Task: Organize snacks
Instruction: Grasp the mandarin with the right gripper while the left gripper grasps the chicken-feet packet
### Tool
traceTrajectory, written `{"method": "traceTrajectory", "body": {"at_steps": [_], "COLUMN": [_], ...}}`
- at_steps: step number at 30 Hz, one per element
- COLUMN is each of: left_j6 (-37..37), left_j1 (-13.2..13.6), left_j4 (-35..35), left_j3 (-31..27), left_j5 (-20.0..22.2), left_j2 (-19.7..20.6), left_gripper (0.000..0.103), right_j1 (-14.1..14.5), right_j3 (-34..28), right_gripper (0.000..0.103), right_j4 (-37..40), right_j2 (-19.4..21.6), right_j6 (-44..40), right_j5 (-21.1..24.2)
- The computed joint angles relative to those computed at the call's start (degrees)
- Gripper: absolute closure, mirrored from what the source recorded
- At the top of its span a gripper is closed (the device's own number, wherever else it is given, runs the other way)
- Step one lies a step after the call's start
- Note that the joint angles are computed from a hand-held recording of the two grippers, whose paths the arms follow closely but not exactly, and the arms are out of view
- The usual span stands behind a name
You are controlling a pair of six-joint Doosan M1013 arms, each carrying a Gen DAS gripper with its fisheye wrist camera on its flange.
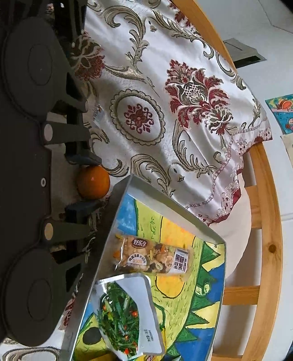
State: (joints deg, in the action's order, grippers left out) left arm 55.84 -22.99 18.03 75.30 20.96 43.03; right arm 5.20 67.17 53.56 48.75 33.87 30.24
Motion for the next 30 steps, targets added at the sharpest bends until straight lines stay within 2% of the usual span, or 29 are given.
{"method": "traceTrajectory", "body": {"at_steps": [18, 24, 30], "left_j6": [-2.4, -3.6, -4.4], "left_j1": [-1.2, -1.7, -2.4], "left_j4": [2.3, 3.7, 6.0], "left_j3": [-0.4, -0.2, -1.8], "left_j5": [-0.6, -1.5, -0.5], "left_j2": [0.0, -0.3, 0.1], "left_gripper": [0.054, 0.054, 0.054], "right_j1": [-2.4, -3.2, -4.1], "right_j3": [7.5, 9.9, 12.4], "right_gripper": [0.068, 0.068, 0.068], "right_j4": [3.9, 7.4, 10.6], "right_j2": [-5.5, -7.5, -9.4], "right_j6": [-9.3, -14.0, -16.9], "right_j5": [-0.7, -0.6, -0.8]}}
